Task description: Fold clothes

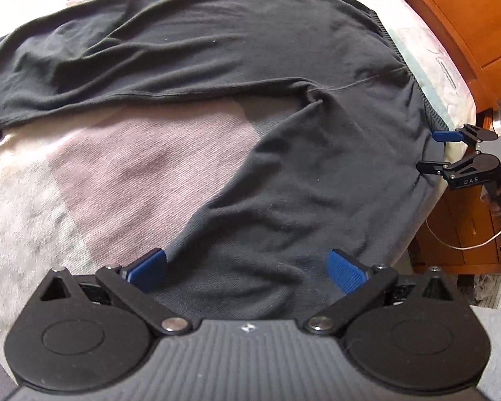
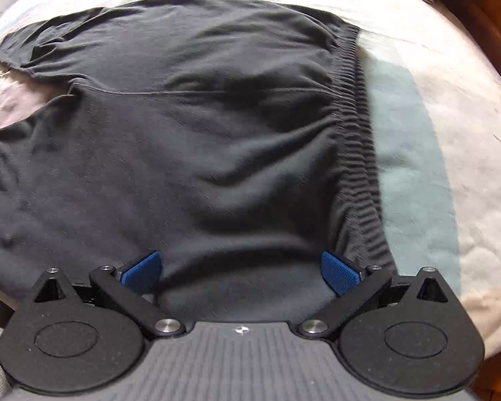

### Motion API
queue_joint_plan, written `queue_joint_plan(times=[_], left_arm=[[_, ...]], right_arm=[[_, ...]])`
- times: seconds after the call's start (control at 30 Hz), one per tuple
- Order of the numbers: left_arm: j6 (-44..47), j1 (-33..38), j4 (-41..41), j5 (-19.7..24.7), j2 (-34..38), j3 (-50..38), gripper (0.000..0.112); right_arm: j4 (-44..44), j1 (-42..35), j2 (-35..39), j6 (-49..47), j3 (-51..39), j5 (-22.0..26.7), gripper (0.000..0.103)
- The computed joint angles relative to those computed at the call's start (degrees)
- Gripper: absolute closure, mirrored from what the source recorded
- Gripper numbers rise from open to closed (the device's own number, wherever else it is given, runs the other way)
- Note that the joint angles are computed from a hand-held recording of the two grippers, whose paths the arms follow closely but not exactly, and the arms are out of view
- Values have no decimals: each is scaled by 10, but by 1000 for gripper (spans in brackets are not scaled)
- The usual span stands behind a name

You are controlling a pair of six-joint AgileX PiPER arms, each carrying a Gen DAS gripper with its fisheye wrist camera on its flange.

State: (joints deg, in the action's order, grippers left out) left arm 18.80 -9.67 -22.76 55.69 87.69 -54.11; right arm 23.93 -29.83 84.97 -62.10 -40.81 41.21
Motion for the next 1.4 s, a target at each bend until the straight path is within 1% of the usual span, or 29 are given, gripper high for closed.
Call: queue_joint_plan(times=[0.03,0.13,0.2,0.27,0.33,0.37,0.4,0.47,0.57,0.67,0.83,1.0,1.07,1.17,1.23,1.3,1.33,1.4], left_arm=[[3,-3,0,2,7,-8,10],[10,-15,0,2,23,-31,10],[13,-21,-2,-1,30,-39,10],[15,-27,-2,-2,35,-44,10],[17,-30,-1,0,35,-43,10],[17,-29,0,0,33,-40,10],[16,-27,2,0,29,-34,10],[14,-24,6,-1,21,-23,10],[7,-19,12,-5,11,-5,10],[24,-14,10,-12,-2,17,10],[57,-13,45,-11,-33,59,10],[55,16,67,5,-83,111,10],[50,24,81,-3,-103,135,10],[42,26,92,-31,-119,169,10],[41,34,90,-50,-121,189,10],[69,55,74,-69,-138,214,10],[83,66,68,-69,-149,222,10],[72,95,79,-51,-169,232,10]], right_arm=[[-8,-10,-2,6,-4,9,0],[-52,18,-11,60,-20,22,0],[-18,35,-28,47,-20,14,0],[19,52,-32,23,-16,-1,0],[1,79,-15,49,-7,-35,0],[-32,92,4,89,-8,-49,0],[-53,98,23,114,-13,-54,0],[-48,97,23,114,-14,-53,0],[-89,120,38,175,-37,-36,0],[-118,143,48,224,-47,-40,0],[-130,153,54,246,-50,-41,0],[-148,166,66,275,-61,-42,0],[-148,169,65,278,-56,-50,0],[-145,173,60,279,-45,-65,0],[-149,177,60,287,-45,-66,0],[-159,183,63,301,-53,-58,0],[-166,187,65,310,-58,-51,0],[-190,201,71,344,-79,-26,0]])
